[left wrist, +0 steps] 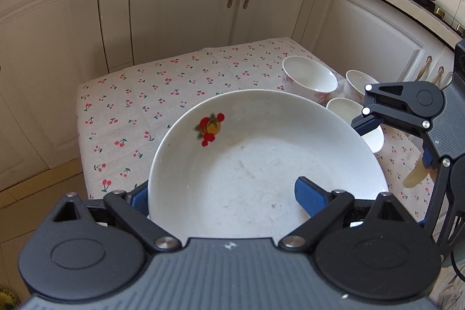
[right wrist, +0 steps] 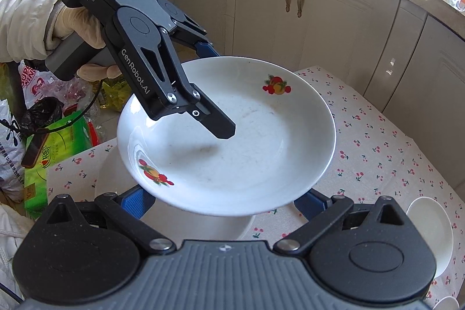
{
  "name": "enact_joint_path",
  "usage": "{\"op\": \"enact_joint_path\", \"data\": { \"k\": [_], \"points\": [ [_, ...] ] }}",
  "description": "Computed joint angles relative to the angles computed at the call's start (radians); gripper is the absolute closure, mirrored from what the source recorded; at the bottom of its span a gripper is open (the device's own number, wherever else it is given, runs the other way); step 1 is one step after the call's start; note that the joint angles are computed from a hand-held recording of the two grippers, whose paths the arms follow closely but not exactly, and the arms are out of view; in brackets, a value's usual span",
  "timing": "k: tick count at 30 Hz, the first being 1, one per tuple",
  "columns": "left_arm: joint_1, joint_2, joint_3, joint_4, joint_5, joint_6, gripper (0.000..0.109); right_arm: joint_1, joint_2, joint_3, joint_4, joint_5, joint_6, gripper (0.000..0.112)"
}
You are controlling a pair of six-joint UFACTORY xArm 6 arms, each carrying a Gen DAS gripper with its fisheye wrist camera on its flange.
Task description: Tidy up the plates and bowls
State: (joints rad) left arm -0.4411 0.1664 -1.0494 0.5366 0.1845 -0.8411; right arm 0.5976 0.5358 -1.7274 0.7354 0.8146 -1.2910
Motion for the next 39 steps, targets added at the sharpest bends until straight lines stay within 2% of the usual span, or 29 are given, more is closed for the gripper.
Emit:
{"op": "enact_joint_path", "data": {
  "k": [8, 16, 25, 39],
  "points": [
    [-0.03, -0.069, 0.083, 0.122, -0.006, -0.15, 0.013, 0.021, -0.125, 0.186, 0.03, -0.057, -0.033, 0.01],
    [-0.033, -0.087, 0.137, 0.18, -0.036, -0.235, 0.013, 0.037, -0.165, 0.272, 0.053, -0.08, -0.037, 0.01],
    [-0.04, -0.063, 0.163, 0.13, -0.066, -0.215, 0.013, 0.051, -0.175, 0.326, 0.047, -0.106, -0.025, 0.01],
    [-0.057, -0.038, 0.154, -0.039, -0.061, -0.061, 0.013, 0.043, -0.17, 0.339, 0.036, -0.088, 0.014, 0.01]
  ]
}}
